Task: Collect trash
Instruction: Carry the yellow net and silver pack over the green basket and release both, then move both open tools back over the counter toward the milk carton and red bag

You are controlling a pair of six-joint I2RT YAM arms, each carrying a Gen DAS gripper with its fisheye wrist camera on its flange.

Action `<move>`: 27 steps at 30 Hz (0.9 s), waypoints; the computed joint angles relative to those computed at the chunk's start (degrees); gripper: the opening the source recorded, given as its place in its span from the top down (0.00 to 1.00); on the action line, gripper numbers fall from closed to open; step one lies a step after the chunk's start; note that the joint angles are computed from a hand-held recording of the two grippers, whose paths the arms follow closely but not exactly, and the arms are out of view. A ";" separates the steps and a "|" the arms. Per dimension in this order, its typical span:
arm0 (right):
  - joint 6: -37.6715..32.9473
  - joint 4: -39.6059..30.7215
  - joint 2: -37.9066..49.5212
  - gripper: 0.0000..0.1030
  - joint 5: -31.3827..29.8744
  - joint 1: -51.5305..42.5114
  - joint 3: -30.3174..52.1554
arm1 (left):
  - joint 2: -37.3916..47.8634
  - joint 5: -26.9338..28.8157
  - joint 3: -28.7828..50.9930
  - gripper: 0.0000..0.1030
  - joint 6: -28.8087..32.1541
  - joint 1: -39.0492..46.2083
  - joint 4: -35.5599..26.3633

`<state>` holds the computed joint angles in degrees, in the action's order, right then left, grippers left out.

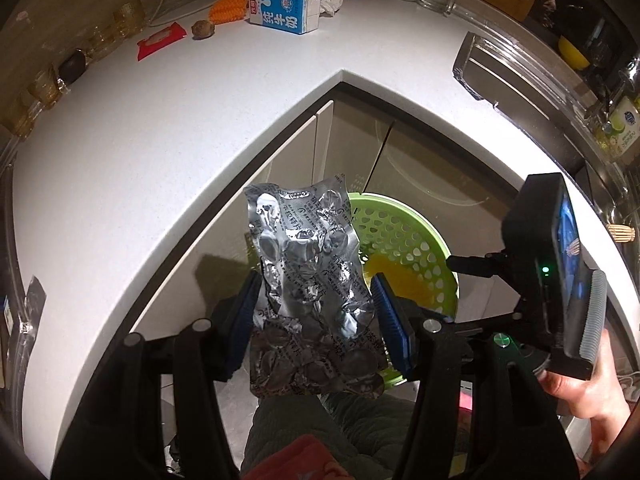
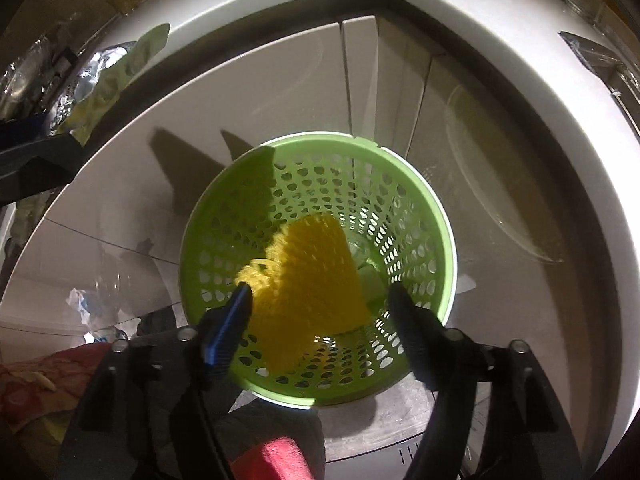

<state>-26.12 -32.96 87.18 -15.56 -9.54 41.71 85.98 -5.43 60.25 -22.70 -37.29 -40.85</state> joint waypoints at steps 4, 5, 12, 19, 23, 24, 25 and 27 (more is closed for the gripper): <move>0.07 -1.47 -0.27 0.18 -1.53 -1.47 0.66 | 0.84 1.30 -0.02 0.47 0.26 0.27 0.13; 0.22 -1.85 -0.53 0.15 -1.58 -1.94 1.02 | 1.24 1.57 0.08 0.47 0.34 0.29 0.12; -2.00 -9.39 -6.30 0.08 -4.92 -8.42 4.82 | 3.78 4.57 0.63 0.47 0.98 0.19 0.34; -5.45 -14.97 -13.95 0.04 -9.44 -15.51 8.16 | 8.15 8.25 2.70 0.44 2.29 -1.04 -0.43; -6.63 -16.28 -15.72 0.04 -10.16 -17.12 9.43 | 8.53 7.65 2.79 0.23 1.87 -1.92 -0.32; -6.46 -16.25 -16.54 0.04 -10.01 -17.00 8.87 | 8.24 7.55 2.70 0.21 1.79 -1.96 -0.14; -6.46 -16.36 -16.68 0.04 -10.05 -17.10 8.88 | 7.89 7.25 2.64 0.20 1.54 -1.90 -0.01; -7.12 -16.82 -15.76 0.04 -10.45 -17.88 9.71 | 6.97 6.78 2.39 0.19 1.01 -1.30 0.28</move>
<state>-33.24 -49.78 71.42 -26.01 -27.42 51.43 92.95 1.35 62.64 -21.68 -38.58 -40.58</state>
